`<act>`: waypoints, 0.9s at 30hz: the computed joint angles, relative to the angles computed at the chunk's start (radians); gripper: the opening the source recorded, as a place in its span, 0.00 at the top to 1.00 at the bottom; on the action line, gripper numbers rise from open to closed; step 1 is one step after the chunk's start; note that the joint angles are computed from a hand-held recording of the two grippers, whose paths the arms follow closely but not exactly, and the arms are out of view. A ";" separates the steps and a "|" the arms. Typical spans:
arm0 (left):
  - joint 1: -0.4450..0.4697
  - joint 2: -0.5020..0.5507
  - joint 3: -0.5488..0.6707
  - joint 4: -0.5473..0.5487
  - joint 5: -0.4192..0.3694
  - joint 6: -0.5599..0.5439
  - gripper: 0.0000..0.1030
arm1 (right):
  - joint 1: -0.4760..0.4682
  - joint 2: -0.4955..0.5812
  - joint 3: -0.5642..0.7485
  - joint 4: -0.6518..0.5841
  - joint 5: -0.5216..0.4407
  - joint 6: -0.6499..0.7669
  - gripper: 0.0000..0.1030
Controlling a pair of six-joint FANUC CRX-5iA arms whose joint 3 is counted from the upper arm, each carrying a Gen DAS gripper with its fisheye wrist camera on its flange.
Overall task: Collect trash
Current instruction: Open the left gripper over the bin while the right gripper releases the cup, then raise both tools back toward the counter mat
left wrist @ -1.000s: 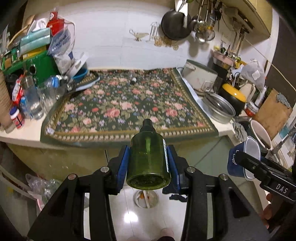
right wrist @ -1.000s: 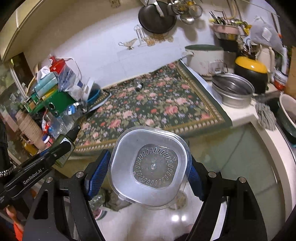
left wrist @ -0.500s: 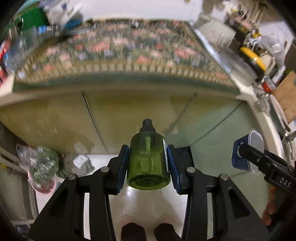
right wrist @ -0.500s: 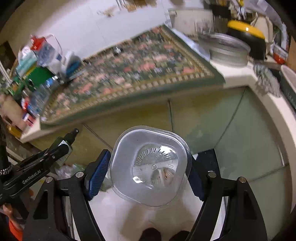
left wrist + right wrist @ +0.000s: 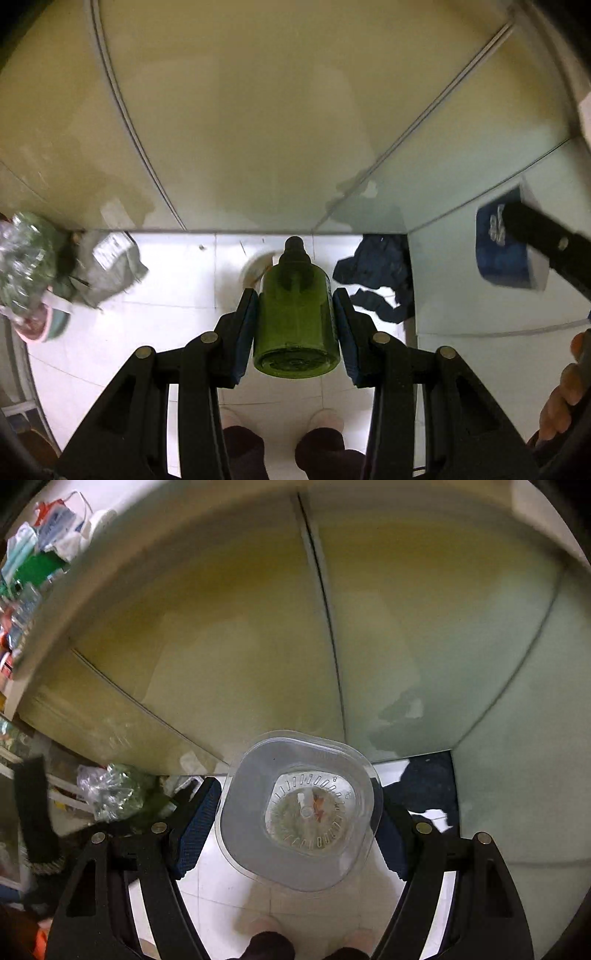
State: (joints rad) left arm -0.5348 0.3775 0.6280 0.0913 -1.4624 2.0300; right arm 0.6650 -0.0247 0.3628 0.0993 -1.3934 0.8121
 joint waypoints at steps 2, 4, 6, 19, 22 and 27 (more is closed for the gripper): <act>0.003 -0.003 -0.059 0.014 0.047 -0.008 0.60 | -0.004 -0.010 -0.058 -0.018 0.057 0.005 0.27; 0.009 -0.006 -0.113 0.032 0.104 -0.024 0.60 | -0.005 -0.018 -0.109 -0.032 0.106 0.015 0.27; 0.012 -0.003 -0.131 0.037 0.140 -0.043 0.60 | -0.001 -0.032 -0.152 -0.037 0.149 0.017 0.26; 0.016 0.002 -0.068 -0.010 0.071 -0.048 0.53 | -0.025 -0.003 -0.123 -0.102 0.110 0.050 0.25; 0.013 -0.002 0.002 -0.025 0.006 -0.042 0.53 | -0.014 0.008 -0.067 -0.084 0.049 0.037 0.25; 0.013 0.017 0.204 -0.042 -0.134 -0.038 0.53 | 0.001 0.027 0.056 -0.049 -0.061 0.018 0.25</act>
State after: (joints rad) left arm -0.5216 0.3947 0.8323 0.0493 -1.5967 1.9920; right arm 0.6656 0.0028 0.4191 0.0503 -1.4547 0.8305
